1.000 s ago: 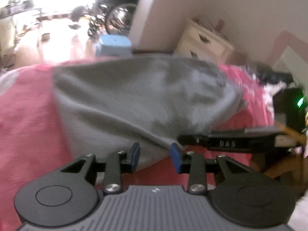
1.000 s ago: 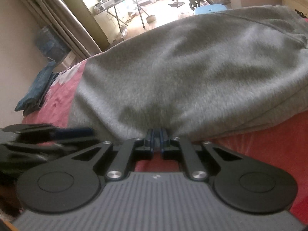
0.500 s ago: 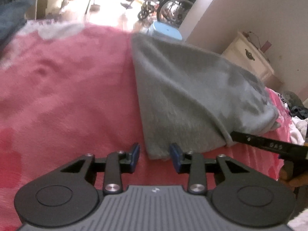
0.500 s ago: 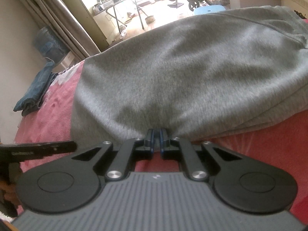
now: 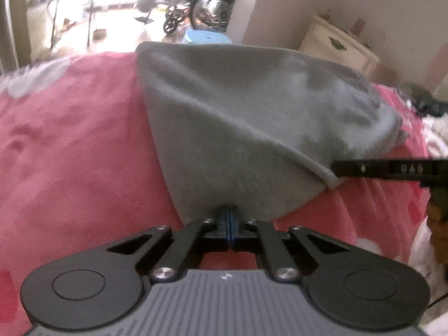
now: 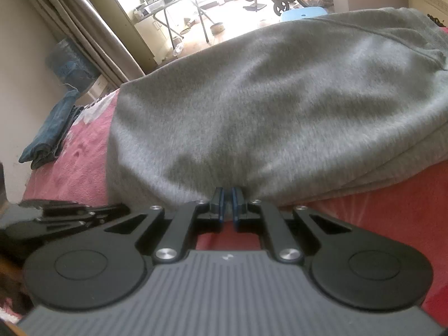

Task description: Fold clothes

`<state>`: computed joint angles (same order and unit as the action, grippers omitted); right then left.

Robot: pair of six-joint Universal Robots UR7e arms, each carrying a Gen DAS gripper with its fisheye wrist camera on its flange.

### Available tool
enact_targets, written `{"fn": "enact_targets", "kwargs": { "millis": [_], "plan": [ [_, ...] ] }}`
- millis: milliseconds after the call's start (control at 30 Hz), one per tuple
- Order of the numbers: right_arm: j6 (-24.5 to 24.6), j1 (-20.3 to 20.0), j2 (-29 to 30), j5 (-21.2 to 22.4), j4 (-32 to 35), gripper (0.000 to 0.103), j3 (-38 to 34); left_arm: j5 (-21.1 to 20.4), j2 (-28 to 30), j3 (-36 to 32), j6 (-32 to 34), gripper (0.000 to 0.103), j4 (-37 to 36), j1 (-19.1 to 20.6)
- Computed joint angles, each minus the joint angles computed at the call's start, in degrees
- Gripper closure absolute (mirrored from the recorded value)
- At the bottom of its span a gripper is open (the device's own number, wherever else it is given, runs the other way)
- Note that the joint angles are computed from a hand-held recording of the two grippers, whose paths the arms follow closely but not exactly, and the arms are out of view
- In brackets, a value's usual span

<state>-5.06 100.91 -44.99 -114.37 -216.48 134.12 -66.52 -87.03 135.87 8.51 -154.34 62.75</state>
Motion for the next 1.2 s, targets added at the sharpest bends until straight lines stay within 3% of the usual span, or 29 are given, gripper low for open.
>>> {"fn": "enact_targets", "kwargs": {
  "millis": [167,267,367,467,533,700,833,900,967,1000,1100,1200],
  "plan": [
    [0.16,-0.08,-0.09,0.19,-0.01,0.1,0.0,-1.22,-3.37,-1.39,-1.77,0.098,4.16,-0.85],
    [0.15,-0.2,-0.01,0.35,-0.15,0.1,-0.02,-3.3,-4.45,-1.55,0.51,0.098,1.23,-1.85],
    [0.31,-0.38,-0.08,0.62,0.0,0.1,-0.1,-1.31,-0.37,-2.58,2.17,0.098,-4.08,-1.8],
    [0.2,-0.48,-0.18,0.81,0.03,0.1,-0.01,3.15,5.53,-2.89,1.44,0.1,-6.79,0.98],
    [0.15,-0.58,-0.26,1.02,0.19,0.1,0.0,1.21,5.63,-1.63,4.5,0.1,-10.77,2.11],
    [0.29,-0.73,-0.31,1.24,0.11,0.1,0.05,0.77,2.29,-3.93,3.19,0.097,-4.42,0.74],
    [0.5,-0.79,-0.27,1.34,0.06,0.1,0.04,-0.84,3.6,-4.89,4.72,0.095,-10.51,0.65],
    [0.6,-0.87,-0.29,1.49,0.06,0.1,0.05,1.3,6.21,-5.64,4.13,0.092,-11.26,1.78],
    [0.63,-0.88,-0.36,1.56,0.17,0.1,0.06,3.54,9.12,-6.16,3.37,0.1,-11.73,3.47],
    [0.63,-0.84,-0.36,1.52,0.24,0.1,0.03,1.97,9.36,-5.21,5.06,0.1,-14.84,4.55],
    [0.62,-0.79,-0.35,1.51,0.29,0.1,0.01,3.36,8.41,-5.7,6.46,0.098,-12.16,2.92],
    [0.87,-1.0,-0.42,1.8,0.28,0.1,0.03,2.05,8.08,-6.95,7.61,0.096,-12.96,1.99]
  ]
}}
